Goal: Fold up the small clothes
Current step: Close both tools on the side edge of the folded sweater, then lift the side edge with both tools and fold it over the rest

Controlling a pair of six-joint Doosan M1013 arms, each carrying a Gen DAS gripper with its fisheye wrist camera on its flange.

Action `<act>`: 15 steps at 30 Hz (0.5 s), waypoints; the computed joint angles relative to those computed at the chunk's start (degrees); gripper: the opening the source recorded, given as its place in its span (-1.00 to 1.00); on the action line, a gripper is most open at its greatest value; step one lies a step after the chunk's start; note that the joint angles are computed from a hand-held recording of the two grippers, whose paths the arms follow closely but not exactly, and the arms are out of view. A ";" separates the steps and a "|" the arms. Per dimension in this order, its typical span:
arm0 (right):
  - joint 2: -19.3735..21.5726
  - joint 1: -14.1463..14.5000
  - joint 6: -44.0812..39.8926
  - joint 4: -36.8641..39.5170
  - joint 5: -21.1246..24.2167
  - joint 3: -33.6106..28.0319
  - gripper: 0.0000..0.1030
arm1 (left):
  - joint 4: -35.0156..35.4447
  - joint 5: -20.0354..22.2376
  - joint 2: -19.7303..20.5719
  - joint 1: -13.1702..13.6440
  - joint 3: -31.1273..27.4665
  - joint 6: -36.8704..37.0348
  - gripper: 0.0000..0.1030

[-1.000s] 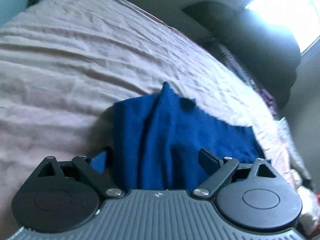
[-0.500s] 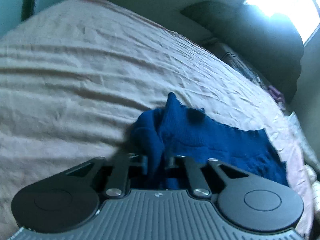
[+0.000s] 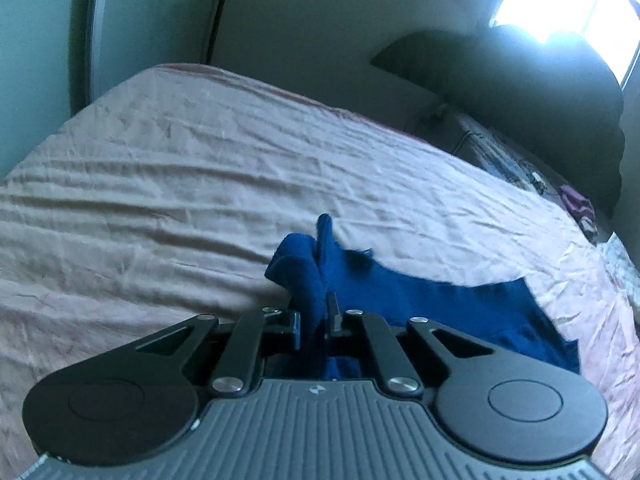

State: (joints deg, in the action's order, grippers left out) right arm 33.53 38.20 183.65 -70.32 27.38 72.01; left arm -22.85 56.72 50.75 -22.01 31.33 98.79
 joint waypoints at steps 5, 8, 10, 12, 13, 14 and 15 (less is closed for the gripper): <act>-2.74 -1.00 17.64 -9.63 -3.56 5.01 -0.86 | 2.37 -1.15 -1.56 -1.54 1.57 -1.18 -0.83; -3.93 -1.39 24.76 -14.00 -4.15 7.28 -0.86 | 5.53 -2.86 -2.66 -2.66 3.22 -1.14 -0.83; -4.69 -1.41 28.06 -16.04 -4.29 8.44 -0.86 | 6.95 -3.80 -3.31 -3.26 4.24 -1.06 -0.83; -4.83 -1.60 30.69 -17.95 -4.44 9.07 -0.86 | 8.12 -4.76 -3.99 -3.82 5.22 -0.93 -0.83; -5.04 -1.56 31.52 -18.62 -4.22 9.44 -0.86 | 8.64 -5.39 -4.36 -4.08 5.79 -0.74 -0.83; -5.07 -1.51 32.28 -19.22 -4.02 9.55 -0.86 | 9.18 -6.02 -4.68 -4.33 6.26 -0.55 -0.83; -5.27 -1.42 33.55 -20.18 -3.87 9.87 -0.86 | 9.86 -6.85 -5.08 -4.64 6.84 -0.37 -0.83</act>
State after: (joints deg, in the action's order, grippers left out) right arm 28.26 36.78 217.20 -90.50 23.51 81.88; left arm -12.99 49.87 45.67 -26.65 38.16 98.42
